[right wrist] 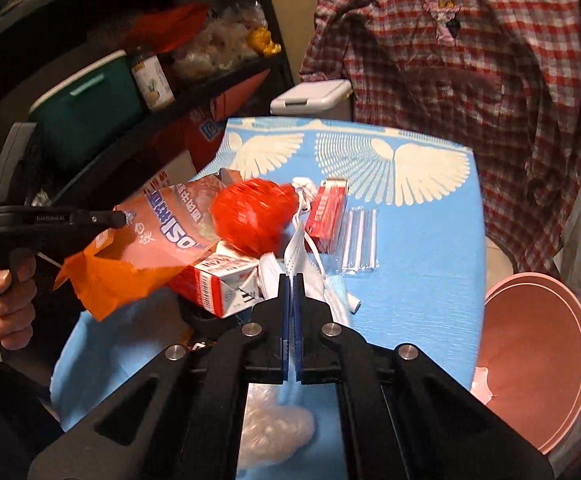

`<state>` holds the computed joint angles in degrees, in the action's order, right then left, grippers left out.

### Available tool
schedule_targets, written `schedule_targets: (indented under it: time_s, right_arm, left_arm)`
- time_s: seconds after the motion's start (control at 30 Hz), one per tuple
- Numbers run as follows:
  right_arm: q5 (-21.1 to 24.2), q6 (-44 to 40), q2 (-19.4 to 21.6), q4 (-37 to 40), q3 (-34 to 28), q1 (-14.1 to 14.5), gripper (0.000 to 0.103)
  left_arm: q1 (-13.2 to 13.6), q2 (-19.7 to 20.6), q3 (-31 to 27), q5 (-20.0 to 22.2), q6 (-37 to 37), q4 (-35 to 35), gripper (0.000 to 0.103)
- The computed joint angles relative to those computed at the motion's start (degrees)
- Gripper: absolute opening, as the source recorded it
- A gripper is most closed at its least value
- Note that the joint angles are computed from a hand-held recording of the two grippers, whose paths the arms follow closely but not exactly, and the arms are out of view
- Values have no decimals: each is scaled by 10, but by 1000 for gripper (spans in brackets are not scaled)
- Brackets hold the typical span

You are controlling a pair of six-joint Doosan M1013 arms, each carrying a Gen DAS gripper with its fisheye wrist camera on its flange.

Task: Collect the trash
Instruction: 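Lift the orange bag with the left tool while the right tool lifts the mask toward the bucket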

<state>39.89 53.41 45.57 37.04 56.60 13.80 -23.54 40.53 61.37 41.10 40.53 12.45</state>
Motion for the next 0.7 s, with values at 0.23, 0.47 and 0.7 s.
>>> schedule_targets:
  time_s: [0.23, 0.47, 0.7]
  right_arm:
    - [-43, -40, -41, 54, 59, -6, 2]
    - [-68, -80, -68, 112, 97, -16, 2]
    - [-65, -132, -78, 193, 107, -24, 2]
  left_arm:
    - [-15, -28, 27, -7, -69, 85, 5]
    - [-33, -44, 37, -12, -139, 179, 5]
    - [-43, -51, 42, -23, -179, 230, 4]
